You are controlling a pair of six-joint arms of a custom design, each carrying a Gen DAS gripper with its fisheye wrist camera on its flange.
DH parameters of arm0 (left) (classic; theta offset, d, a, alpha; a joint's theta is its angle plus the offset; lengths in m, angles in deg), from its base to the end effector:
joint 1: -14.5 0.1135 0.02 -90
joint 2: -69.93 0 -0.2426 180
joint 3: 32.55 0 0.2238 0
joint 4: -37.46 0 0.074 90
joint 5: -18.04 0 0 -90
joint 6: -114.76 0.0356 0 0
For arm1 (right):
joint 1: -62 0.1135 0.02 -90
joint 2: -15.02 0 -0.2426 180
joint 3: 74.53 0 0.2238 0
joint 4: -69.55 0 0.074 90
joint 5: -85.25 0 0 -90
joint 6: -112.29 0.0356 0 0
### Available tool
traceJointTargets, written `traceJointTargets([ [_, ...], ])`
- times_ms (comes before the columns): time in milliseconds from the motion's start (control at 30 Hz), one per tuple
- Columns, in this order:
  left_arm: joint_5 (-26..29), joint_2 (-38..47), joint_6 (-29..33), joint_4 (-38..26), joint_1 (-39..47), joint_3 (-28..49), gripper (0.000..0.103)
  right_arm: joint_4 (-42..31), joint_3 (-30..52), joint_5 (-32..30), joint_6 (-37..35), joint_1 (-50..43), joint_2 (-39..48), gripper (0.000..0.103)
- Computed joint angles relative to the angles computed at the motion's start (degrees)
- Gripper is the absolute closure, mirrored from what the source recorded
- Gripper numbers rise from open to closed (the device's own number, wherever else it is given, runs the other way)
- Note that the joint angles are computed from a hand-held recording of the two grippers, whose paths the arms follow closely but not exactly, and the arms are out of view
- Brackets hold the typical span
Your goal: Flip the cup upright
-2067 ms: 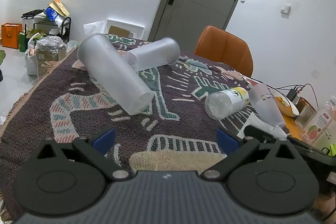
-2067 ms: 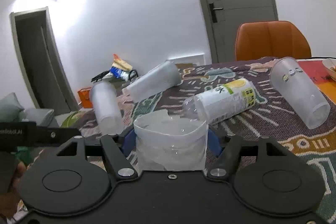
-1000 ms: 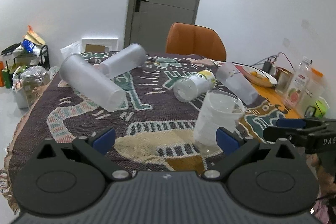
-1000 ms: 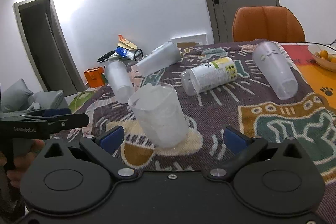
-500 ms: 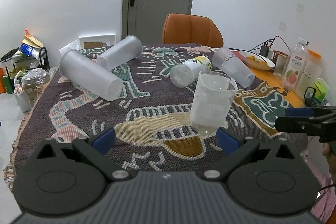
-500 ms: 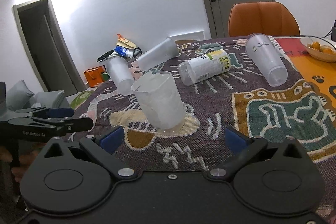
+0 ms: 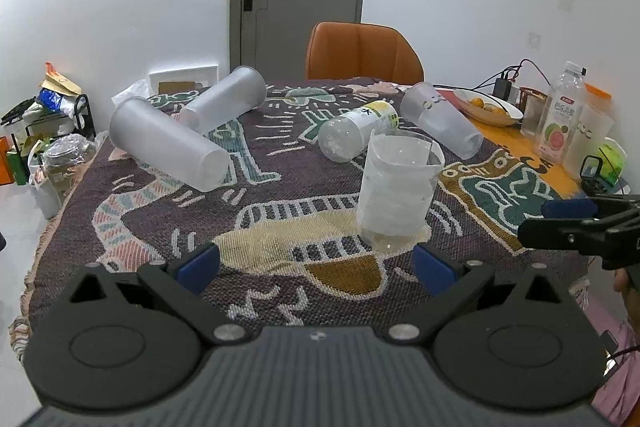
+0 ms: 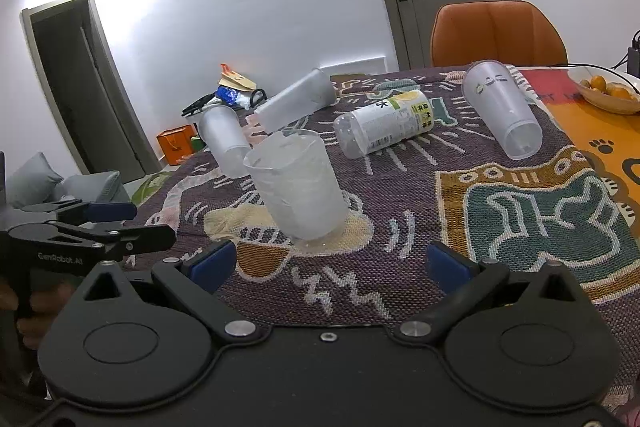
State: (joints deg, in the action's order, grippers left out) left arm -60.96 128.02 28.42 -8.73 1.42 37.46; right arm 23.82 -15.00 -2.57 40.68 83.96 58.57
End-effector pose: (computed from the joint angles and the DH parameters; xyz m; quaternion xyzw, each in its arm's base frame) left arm 0.1940 -0.0521 0.3043 0.1724 0.8641 -0.1226 0.4567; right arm 0.1438 0.0565 0.2879 -0.0174 0.8647 0.1576 0.4767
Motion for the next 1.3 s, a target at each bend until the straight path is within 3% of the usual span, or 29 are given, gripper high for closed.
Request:
traceJointTargets([
  [1300, -0.4, -0.9, -0.3, -0.8, 1.2, 0.0, 0.0, 0.5, 0.5, 2.4, -0.3, 2.4, 1.6, 0.0],
])
